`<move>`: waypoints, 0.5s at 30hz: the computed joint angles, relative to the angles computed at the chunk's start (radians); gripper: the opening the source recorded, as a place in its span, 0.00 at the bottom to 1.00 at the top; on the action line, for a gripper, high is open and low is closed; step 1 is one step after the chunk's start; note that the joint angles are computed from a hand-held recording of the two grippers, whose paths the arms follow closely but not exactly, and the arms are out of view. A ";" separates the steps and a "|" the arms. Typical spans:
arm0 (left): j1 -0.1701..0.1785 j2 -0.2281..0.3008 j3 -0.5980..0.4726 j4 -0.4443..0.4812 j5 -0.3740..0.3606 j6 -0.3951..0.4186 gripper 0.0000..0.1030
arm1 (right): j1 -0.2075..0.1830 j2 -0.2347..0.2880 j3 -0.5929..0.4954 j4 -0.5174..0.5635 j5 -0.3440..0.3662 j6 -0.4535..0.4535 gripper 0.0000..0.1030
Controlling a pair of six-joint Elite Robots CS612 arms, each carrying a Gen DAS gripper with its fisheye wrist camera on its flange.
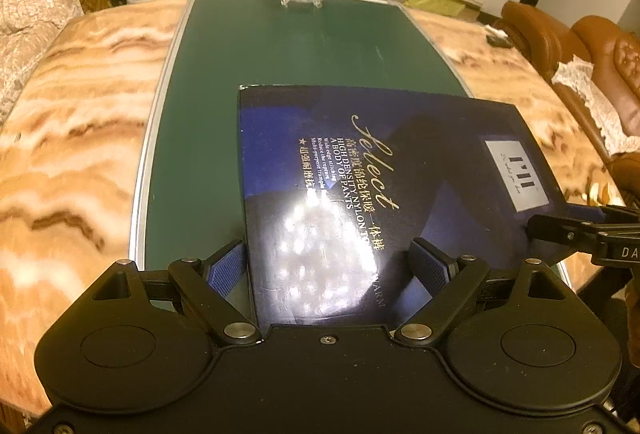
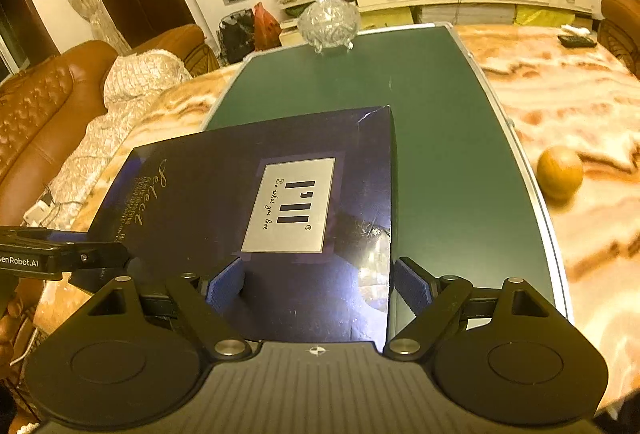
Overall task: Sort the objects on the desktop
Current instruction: 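Lift the dark blue box with both grippers and carry it toward the tray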
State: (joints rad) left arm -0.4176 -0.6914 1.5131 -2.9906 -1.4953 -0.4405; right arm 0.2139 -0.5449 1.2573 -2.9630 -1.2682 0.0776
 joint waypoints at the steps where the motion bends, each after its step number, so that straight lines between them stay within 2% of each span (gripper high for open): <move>1: -0.001 -0.001 0.007 0.000 -0.001 -0.003 0.85 | 0.000 -0.002 0.009 -0.001 0.000 0.001 0.84; 15: -0.023 -0.027 0.097 -0.030 0.012 -0.019 0.85 | 0.003 -0.026 0.100 -0.035 0.008 0.002 0.84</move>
State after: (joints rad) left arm -0.4409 -0.7182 1.6102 -3.0209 -1.4830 -0.4597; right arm 0.2164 -0.5712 1.3574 -2.9977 -1.2600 0.0794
